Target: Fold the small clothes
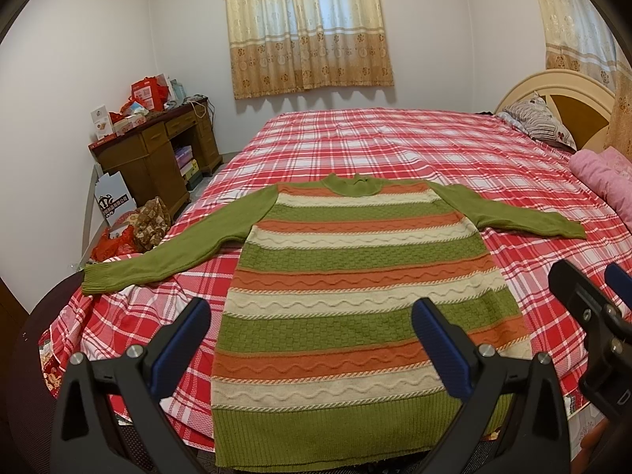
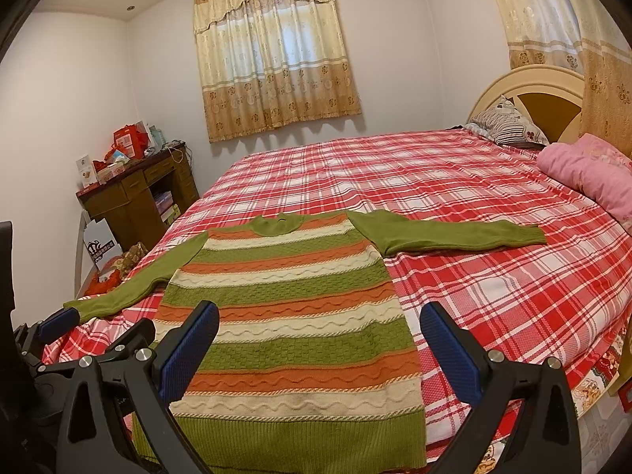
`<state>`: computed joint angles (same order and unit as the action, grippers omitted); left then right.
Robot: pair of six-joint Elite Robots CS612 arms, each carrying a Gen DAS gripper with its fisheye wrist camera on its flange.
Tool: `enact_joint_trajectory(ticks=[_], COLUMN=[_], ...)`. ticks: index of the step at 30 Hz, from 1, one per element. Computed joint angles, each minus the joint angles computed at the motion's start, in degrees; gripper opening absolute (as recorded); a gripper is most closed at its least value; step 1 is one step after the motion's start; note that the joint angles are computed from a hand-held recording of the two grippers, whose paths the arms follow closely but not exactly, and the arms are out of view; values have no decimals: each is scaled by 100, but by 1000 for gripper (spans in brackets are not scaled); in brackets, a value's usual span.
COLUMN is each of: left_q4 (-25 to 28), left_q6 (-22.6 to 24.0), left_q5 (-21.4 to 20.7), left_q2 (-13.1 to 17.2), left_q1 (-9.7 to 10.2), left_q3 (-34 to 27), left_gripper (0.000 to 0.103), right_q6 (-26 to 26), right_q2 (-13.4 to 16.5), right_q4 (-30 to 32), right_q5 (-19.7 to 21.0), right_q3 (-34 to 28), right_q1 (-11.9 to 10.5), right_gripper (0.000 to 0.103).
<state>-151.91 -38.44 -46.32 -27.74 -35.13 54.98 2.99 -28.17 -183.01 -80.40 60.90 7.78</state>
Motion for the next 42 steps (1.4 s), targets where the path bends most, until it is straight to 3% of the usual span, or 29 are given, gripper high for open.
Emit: enact_joint_trajectory(ticks=[22, 29, 32, 37, 42], left_q4=[202, 559, 624, 716, 1617], left_q6=[-54, -54, 71, 234, 253], left_q5=[-152, -358, -567, -1184, -980], left_q2=[97, 346, 527, 856, 1329], left_q1=[30, 143, 231, 439, 568], left_q3=[-130, -598, -944, -1554, -2545], left_gripper=[103, 103, 103, 103, 103], right_q6=[4, 52, -53, 374, 1124], right_q2=[103, 348, 587, 1042, 1694], right_q4=[260, 97, 90, 1234, 2507], right_q5=[-63, -429, -527, -686, -559], right_q3=[-174, -533, -967, -2012, -3486], right_q1=[-5, -16, -48, -171, -386], right_gripper=[102, 102, 102, 102, 102])
